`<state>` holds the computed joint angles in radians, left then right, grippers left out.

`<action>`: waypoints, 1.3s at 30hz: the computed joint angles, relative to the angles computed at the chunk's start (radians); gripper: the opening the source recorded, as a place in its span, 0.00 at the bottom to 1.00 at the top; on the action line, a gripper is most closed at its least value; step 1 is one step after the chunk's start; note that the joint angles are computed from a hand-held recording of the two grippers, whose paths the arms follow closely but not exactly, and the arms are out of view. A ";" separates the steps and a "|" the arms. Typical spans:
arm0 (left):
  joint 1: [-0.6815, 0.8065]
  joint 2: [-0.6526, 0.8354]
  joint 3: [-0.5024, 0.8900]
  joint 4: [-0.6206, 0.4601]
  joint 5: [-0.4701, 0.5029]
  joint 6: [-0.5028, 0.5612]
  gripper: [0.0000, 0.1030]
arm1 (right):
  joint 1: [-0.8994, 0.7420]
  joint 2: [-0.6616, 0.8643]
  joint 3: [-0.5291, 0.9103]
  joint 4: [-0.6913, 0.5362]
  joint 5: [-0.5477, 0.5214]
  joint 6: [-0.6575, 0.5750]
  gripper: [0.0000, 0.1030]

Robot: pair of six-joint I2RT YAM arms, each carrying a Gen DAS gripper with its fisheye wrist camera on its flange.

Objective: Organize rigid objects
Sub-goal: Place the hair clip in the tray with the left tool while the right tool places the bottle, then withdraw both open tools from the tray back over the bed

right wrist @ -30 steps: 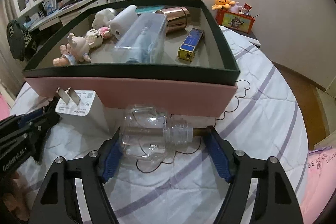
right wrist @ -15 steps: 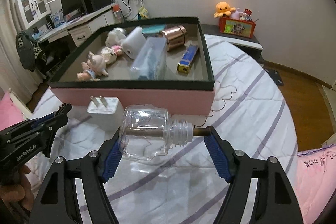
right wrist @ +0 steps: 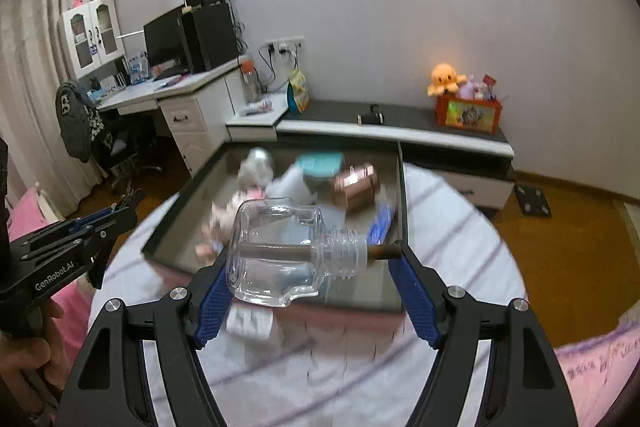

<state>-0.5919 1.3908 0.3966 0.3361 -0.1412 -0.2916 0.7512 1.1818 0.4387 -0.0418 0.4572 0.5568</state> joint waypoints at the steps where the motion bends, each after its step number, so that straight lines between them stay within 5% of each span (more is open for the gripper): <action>1: 0.016 0.023 0.034 -0.001 0.015 0.009 0.19 | -0.016 0.013 0.014 0.010 -0.013 -0.016 0.73; 16: 0.085 0.558 0.481 -0.027 0.107 0.040 0.19 | -0.292 0.513 0.295 0.163 -0.257 -0.188 0.73; 24: 0.085 0.663 0.563 -0.059 0.108 0.038 0.21 | -0.336 0.609 0.333 0.165 -0.290 -0.202 0.74; 26: 0.083 0.654 0.554 -0.059 0.094 0.033 0.43 | -0.337 0.608 0.325 0.164 -0.288 -0.204 0.76; 28: 0.078 0.624 0.516 -0.030 0.057 0.014 0.94 | -0.335 0.589 0.307 0.169 -0.284 -0.201 0.82; 32: 0.082 0.521 0.393 0.057 0.013 0.004 1.00 | -0.316 0.520 0.256 0.164 -0.243 -0.170 0.99; 39: 0.081 0.332 0.213 0.072 -0.011 -0.005 1.00 | -0.243 0.272 0.101 0.158 -0.185 -0.073 1.00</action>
